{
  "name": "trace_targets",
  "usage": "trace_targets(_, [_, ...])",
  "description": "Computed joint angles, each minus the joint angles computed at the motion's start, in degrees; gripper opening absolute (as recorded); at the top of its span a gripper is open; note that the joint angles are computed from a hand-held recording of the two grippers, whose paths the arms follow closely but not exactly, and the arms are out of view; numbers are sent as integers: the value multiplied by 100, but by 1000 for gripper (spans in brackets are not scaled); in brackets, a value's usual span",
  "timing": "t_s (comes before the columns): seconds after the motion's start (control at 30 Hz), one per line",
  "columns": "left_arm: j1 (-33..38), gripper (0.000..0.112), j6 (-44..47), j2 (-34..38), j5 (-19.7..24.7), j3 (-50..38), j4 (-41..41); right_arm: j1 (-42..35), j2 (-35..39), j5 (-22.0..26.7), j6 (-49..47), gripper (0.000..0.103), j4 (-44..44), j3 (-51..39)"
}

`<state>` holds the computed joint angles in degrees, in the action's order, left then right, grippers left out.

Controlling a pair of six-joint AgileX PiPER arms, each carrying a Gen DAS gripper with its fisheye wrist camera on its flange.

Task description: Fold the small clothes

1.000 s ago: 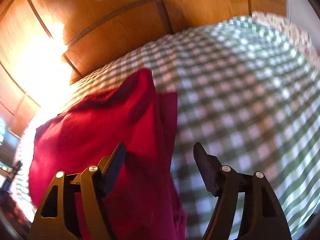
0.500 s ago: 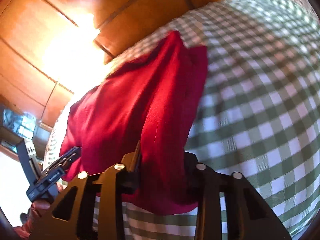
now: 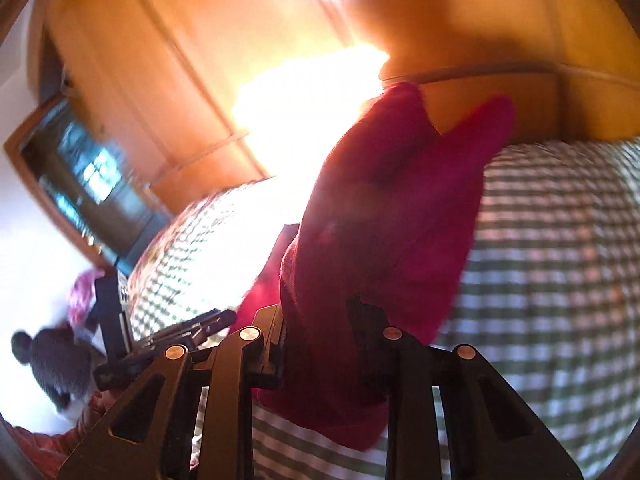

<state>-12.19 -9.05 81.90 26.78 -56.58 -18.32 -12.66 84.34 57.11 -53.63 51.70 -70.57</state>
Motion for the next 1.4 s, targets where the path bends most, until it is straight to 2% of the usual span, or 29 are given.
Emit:
trace_targets(0.13, [724,55,1052,-269,149,287,-1068,1277,262,-685,546,24,-751,26])
trace_targets(0.23, [1144,56,1940,-293,376,341,-2060,2281,611,-1406,1331,24,-1920,166])
trace_targets(0.3, [1220,57,2142,-258,494,286,-2345,2573,647,-1820,1440,25,-2248,418])
trace_targets(0.33, [1189,59,2234,-207,483,271,-2474,2601,638,-1926,1252,28,-2133,524])
trace_targets(0.37, [1243,60,2410,-218,577,273,-2656,2533,553,-1802,904,38,-1789,615])
trace_targets(0.4, [1319,61,2615,-150,712,195,-2867,2337,514,-1450,404,46,-1273,629])
trace_targets(0.43, [1331,62,2690,-57,817,73,-2992,2160,445,-1077,67,49,-949,630])
trace_targets(0.53, [1358,64,2911,60,1061,-107,-3370,1782,136,-601,-369,50,-501,814])
trace_targets(0.6, [1306,67,2953,148,1177,-258,-3468,1164,-35,-221,-681,50,-190,964])
trace_targets(0.7, [1165,70,2857,401,1453,-607,-3410,240,-150,-5,-1016,50,-11,1133])
trace_targets(0.83, [820,71,2403,871,1661,-1093,-2998,-893,-275,226,-1445,50,-27,1384])
trace_targets(0.9, [593,70,1944,1065,1623,-1312,-2519,-1146,-253,203,-1684,50,18,1525])
trace_targets(0.93, [503,64,1797,1141,1627,-1393,-2336,-1138,-348,139,-1741,50,38,1650])
trace_targets(0.97, [404,48,1607,1211,1627,-1477,-2081,-1069,-452,24,-1849,50,97,1820])
trace_targets(1.03, [249,28,1069,1249,1555,-1546,-1453,-874,-509,-161,-1949,50,164,1945])
trace_targets(1.07, [264,23,1019,1216,1488,-1475,-1423,-536,-589,-454,-1817,50,167,2041])
trace_targets(1.2, [473,16,1403,667,1205,-744,-1797,61,-571,-1026,-1754,45,-61,2200])
trace_targets(1.33, [394,15,1336,486,848,-8,-1620,299,-421,-1619,-1801,44,-439,2583])
trace_targets(1.4, [359,19,1364,488,563,238,-1780,199,-389,-1615,-1975,44,-249,2670])
